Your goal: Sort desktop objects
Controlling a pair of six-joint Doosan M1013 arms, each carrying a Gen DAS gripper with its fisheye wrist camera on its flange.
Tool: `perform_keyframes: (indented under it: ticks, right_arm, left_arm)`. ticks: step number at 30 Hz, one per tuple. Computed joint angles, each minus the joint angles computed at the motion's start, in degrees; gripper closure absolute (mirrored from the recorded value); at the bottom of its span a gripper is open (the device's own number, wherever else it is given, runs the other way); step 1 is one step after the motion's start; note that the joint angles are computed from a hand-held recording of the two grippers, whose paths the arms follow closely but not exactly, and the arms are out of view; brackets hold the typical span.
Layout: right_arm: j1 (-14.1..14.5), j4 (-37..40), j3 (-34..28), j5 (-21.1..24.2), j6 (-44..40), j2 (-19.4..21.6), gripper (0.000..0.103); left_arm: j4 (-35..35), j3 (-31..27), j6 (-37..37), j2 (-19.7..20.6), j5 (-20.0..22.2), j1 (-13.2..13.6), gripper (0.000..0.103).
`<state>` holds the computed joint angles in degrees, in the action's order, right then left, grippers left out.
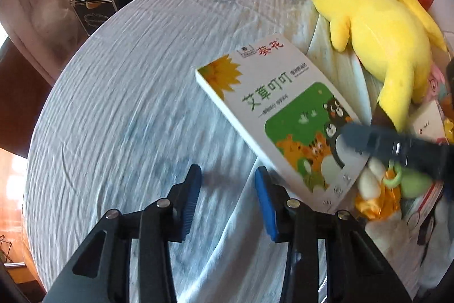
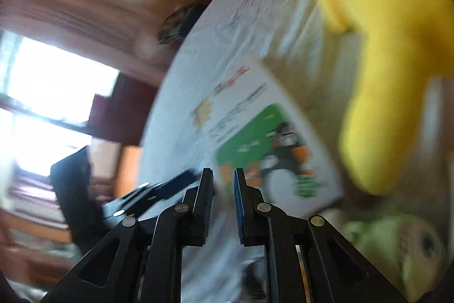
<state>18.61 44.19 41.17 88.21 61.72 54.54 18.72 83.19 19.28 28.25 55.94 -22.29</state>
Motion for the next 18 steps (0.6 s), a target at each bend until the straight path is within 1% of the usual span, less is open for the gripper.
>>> perform_keyframes:
  ticks: [2, 5, 8, 10, 13, 14, 16, 18]
  right_arm:
    - [0.0, -4.4, 1.0, -4.9, 0.1, -1.0, 0.089]
    - [0.4, -10.9, 1.7, -10.8, 0.3, -2.1, 0.089]
    - [1.3, -14.8, 0.3, -11.3, 0.4, -1.2, 0.089]
    - [1.3, -14.8, -0.9, -10.4, 1.5, -0.4, 0.089]
    - [0.9, -13.7, -2.9, -8.3, 4.7, 0.9, 0.09]
    - [1.1, -16.0, -2.2, -10.6, 5.2, 0.4, 0.091]
    - [1.7, -21.8, -0.5, -15.4, 6.3, -0.6, 0.103]
    - [1.7, -22.3, -1.3, -14.5, 5.4, -0.2, 0.103]
  left_arm:
    - [0.3, 0.7, -1.4, -0.6, 0.0, 0.0, 0.064]
    - [0.1, 0.9, -1.9, -0.9, -0.9, 0.2, 0.064]
    - [-0.9, 0.7, -1.1, -0.7, -2.4, 0.4, 0.064]
    - [-1.1, -0.4, -0.2, 0.2, -0.8, 0.1, 0.064]
    - [-1.0, -0.9, 0.4, 0.4, 0.1, -0.2, 0.064]
    - [-1.0, -1.0, 0.6, 0.4, 0.2, -0.2, 0.064]
    - [-0.8, -1.1, 0.9, 0.5, 0.6, -0.2, 0.064]
    - [-0.5, -1.5, 1.1, 0.8, 1.0, -0.4, 0.064]
